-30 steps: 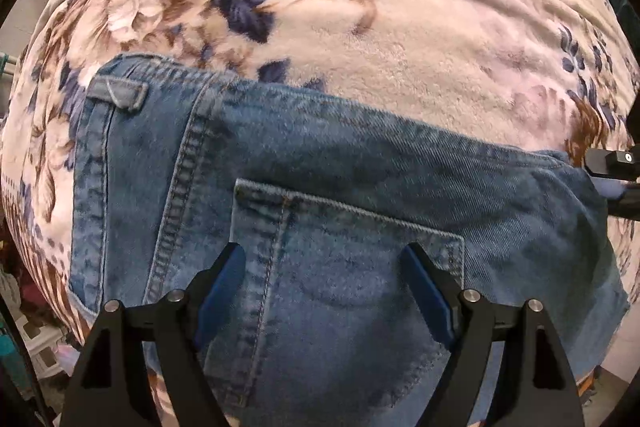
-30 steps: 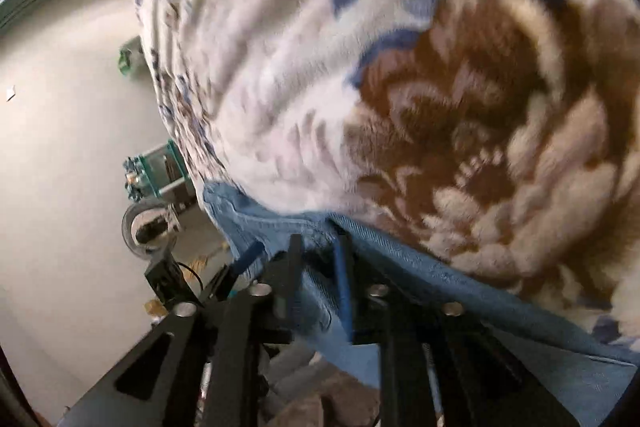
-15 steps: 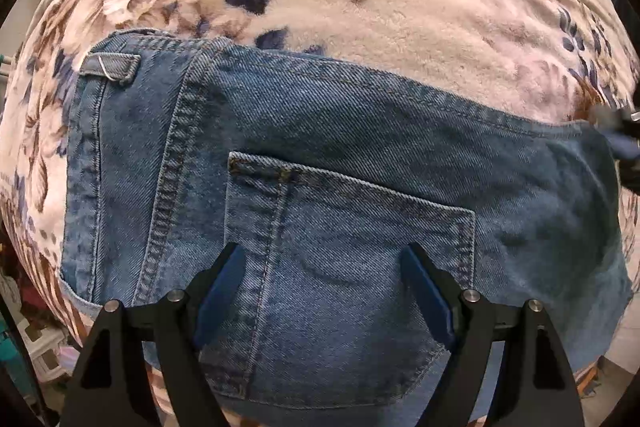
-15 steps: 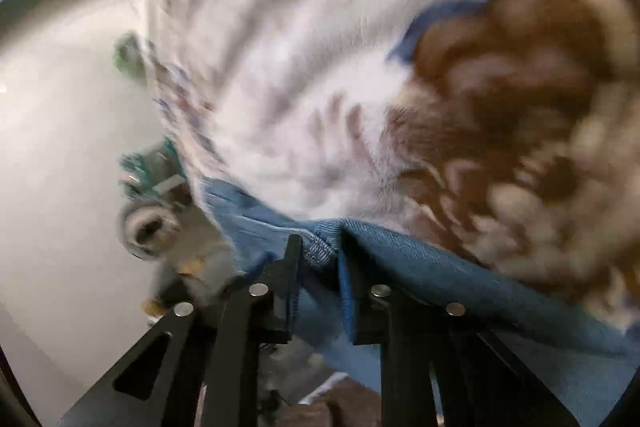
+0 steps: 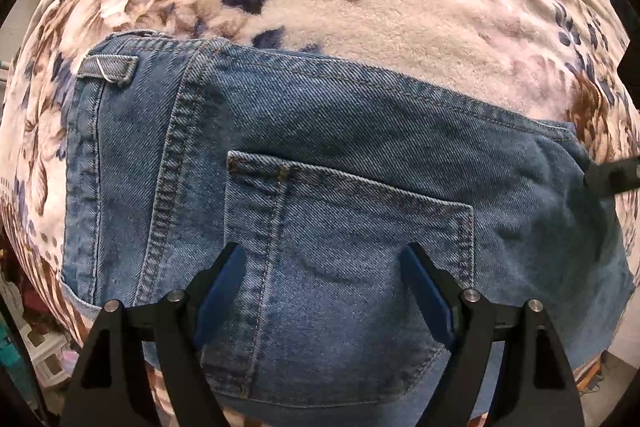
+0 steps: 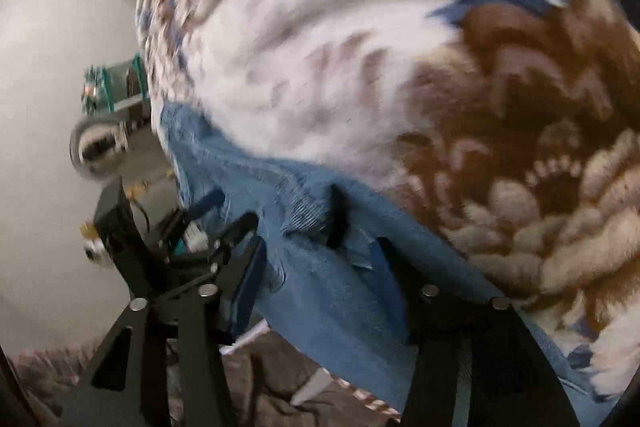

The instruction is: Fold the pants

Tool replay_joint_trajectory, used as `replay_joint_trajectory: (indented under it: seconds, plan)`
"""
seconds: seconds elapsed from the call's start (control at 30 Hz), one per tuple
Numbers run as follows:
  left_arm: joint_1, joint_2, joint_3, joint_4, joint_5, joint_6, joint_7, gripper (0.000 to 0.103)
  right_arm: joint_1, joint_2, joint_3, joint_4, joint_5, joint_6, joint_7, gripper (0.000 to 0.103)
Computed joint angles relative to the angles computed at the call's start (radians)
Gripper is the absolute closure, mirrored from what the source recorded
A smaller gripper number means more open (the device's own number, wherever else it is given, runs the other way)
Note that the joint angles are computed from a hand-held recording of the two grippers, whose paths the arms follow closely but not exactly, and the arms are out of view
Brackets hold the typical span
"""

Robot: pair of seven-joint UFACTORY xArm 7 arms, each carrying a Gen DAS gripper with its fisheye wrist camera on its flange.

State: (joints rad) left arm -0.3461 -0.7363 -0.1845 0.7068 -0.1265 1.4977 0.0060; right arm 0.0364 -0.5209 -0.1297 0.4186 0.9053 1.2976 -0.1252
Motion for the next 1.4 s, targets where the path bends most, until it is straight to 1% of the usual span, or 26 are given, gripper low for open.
replay_joint_trajectory:
  seconds: [0.1,0.17,0.2,0.23,0.27,0.3,0.33,0.47,0.53,0.57,0.63,0.67,0.73,0.8,0.87,0.93,0.97,1.03,1.1,1.17,1.2,1.27,1.3,1.33,1.37,1.4]
  plan:
    - [-0.004,-0.012,-0.006,-0.010,0.002,-0.002,-0.005,0.023,0.057,0.097,0.035,0.032,0.039,-0.007,-0.048,0.042]
    - [-0.009,-0.023,-0.010,-0.018,-0.002,0.001,-0.010,0.023,0.077,0.179,0.041,0.047,0.107,0.006,-0.080,0.043]
    - [-0.012,-0.027,-0.013,-0.017,-0.005,0.004,-0.014,0.023,0.087,0.213,0.054,0.054,0.147,0.004,-0.100,0.058]
    - [-0.015,-0.030,-0.012,-0.019,-0.006,0.004,-0.012,0.023,0.113,0.236,0.062,0.065,0.179,-0.009,-0.117,0.076]
    - [-0.017,-0.033,-0.011,-0.022,-0.009,0.004,-0.012,0.023,0.097,0.231,0.089,0.079,0.169,-0.021,-0.101,0.077]
    - [-0.020,-0.037,-0.009,-0.025,-0.011,0.002,-0.009,0.023,0.088,0.206,0.092,0.075,0.164,-0.036,-0.088,0.080]
    - [-0.024,-0.045,-0.005,-0.031,-0.018,-0.003,-0.002,0.023,0.071,0.173,0.074,0.054,0.184,-0.041,-0.084,0.084]
    - [-0.027,-0.055,-0.003,-0.037,-0.021,0.001,0.009,0.023,-0.001,0.008,0.004,-0.116,0.290,-0.067,-0.031,0.087]
    - [-0.027,-0.057,-0.001,-0.035,-0.019,0.008,0.015,0.023,-0.016,-0.036,-0.017,-0.182,0.356,-0.083,-0.025,0.087]
    - [-0.026,-0.057,0.002,-0.036,-0.015,0.009,0.022,0.023,-0.013,-0.049,-0.011,-0.213,0.398,-0.106,-0.018,0.087]
    - [-0.029,-0.060,0.006,-0.036,-0.011,0.017,0.043,0.023,0.000,-0.054,0.011,-0.234,0.434,-0.143,-0.009,0.088]
    - [-0.031,-0.063,0.006,-0.035,-0.010,0.023,0.052,0.023,0.003,-0.056,0.025,-0.236,0.425,-0.167,0.017,0.089]
    - [-0.033,-0.085,0.014,-0.039,-0.006,0.042,0.078,0.023,-0.005,-0.073,0.014,-0.235,0.383,-0.167,0.049,0.090]
    - [-0.033,-0.119,0.019,-0.054,-0.004,0.057,0.097,0.023,-0.062,-0.175,-0.014,-0.259,0.287,-0.185,0.100,0.090]
    - [-0.034,-0.149,0.012,-0.069,0.003,0.063,0.114,0.023,-0.115,-0.255,-0.028,-0.262,0.148,-0.181,0.179,0.090]
    - [-0.034,-0.174,0.001,-0.075,0.008,0.077,0.117,0.023,-0.150,-0.272,-0.050,-0.211,-0.035,-0.114,0.242,0.090]
    - [-0.030,-0.183,-0.001,-0.074,0.005,0.089,0.110,0.023,-0.152,-0.286,-0.036,-0.180,-0.102,-0.091,0.277,0.090]
    - [-0.017,-0.216,0.012,-0.064,-0.008,0.128,0.091,0.023,-0.116,-0.320,0.017,-0.103,-0.200,-0.050,0.344,0.090]
    - [-0.010,-0.255,0.031,-0.063,-0.016,0.178,0.092,0.023,-0.074,-0.365,0.067,-0.049,-0.270,-0.023,0.402,0.087]
    - [-0.013,-0.298,0.028,-0.084,0.002,0.208,0.119,0.023,-0.025,-0.418,0.129,-0.019,-0.304,0.000,0.481,0.073]
    - [-0.026,-0.349,0.022,-0.113,0.027,0.222,0.150,0.023,0.003,-0.445,0.153,-0.019,-0.298,0.008,0.522,0.064]
    - [-0.036,-0.401,0.017,-0.137,0.040,0.236,0.188,0.023,0.072,-0.501,0.233,-0.036,-0.253,0.002,0.630,0.063]
    - [-0.040,-0.427,0.014,-0.144,0.041,0.245,0.201,0.023,0.143,-0.532,0.310,-0.056,-0.194,-0.018,0.719,0.063]
    - [-0.043,-0.446,0.011,-0.146,0.041,0.255,0.214,0.023,0.172,-0.573,0.346,-0.081,-0.176,0.001,0.766,0.063]
    - [-0.043,-0.463,0.008,-0.146,0.040,0.269,0.222,0.023,0.229,-0.591,0.406,-0.108,-0.139,-0.010,0.842,0.063]
    - [-0.043,-0.477,0.004,-0.146,0.036,0.282,0.229,0.023,0.259,-0.567,0.458,-0.109,-0.097,-0.028,0.884,0.063]
